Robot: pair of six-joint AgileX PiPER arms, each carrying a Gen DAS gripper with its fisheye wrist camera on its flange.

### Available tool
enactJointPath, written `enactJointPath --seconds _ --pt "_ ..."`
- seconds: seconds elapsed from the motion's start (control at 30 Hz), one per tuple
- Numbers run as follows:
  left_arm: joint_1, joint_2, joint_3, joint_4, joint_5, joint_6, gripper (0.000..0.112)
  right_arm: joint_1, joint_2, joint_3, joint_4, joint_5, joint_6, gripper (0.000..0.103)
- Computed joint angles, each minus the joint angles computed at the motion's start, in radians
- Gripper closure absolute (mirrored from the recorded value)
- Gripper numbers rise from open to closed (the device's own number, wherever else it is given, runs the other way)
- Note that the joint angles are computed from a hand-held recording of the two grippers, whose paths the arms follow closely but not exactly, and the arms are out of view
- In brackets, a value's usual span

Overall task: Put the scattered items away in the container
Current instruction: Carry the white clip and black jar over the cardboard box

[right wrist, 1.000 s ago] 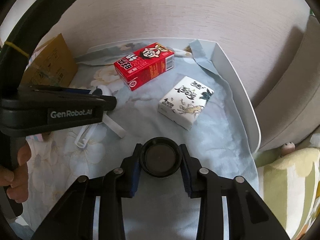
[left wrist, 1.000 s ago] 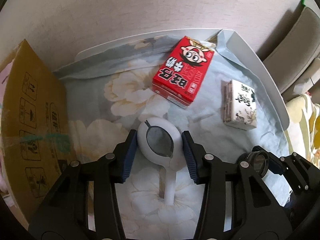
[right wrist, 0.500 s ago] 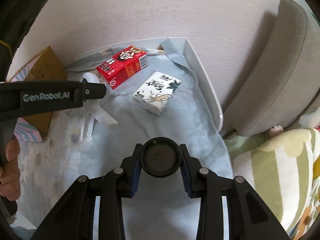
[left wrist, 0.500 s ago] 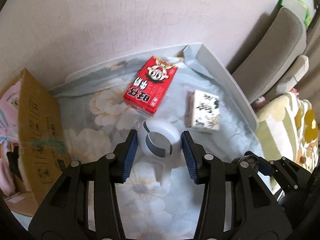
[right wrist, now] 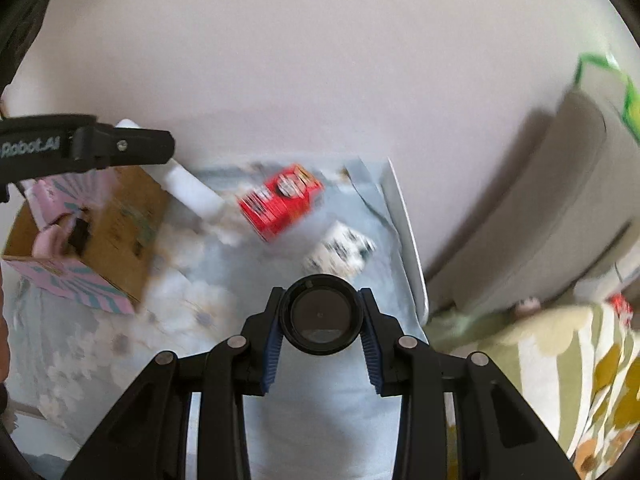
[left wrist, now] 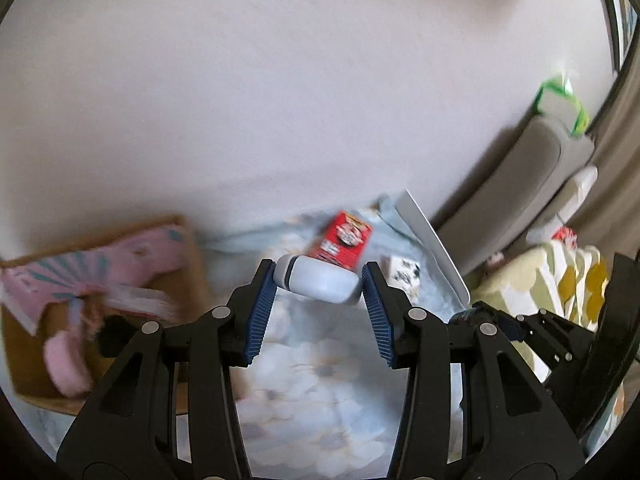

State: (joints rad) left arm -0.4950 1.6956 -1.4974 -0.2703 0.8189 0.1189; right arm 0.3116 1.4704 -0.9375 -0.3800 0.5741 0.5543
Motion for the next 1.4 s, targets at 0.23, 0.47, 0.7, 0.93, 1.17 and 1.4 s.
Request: enactJointPath --seconds 0.23,0.47,0.7,0.93,1.17,1.4 --pt "0.199 -0.077 -0.002 -0.02 0.064 0.09 0.071 0.077 0.077 -0.286 0.156 0.09 -0.146 0.07" --pt "0.398 -0.076 0.023 -0.01 0.077 0.181 0.071 0.215 0.285 -0.609 0.202 0.179 -0.238 0.07" --pt "0.56 0.024 0.033 0.012 0.082 0.263 0.071 0.301 0.546 -0.895 0.249 0.293 -0.245 0.07" --pt "0.63 0.096 0.077 -0.008 0.036 0.339 0.071 0.332 0.717 -1.014 0.253 0.356 -0.209 0.07" --pt "0.63 0.117 0.065 -0.041 0.017 0.386 0.071 0.353 0.798 -1.1 0.236 0.414 -0.182 0.07" --pt "0.629 0.15 0.013 -0.055 0.047 0.386 0.071 0.357 0.831 -1.151 0.23 0.448 -0.164 0.07"
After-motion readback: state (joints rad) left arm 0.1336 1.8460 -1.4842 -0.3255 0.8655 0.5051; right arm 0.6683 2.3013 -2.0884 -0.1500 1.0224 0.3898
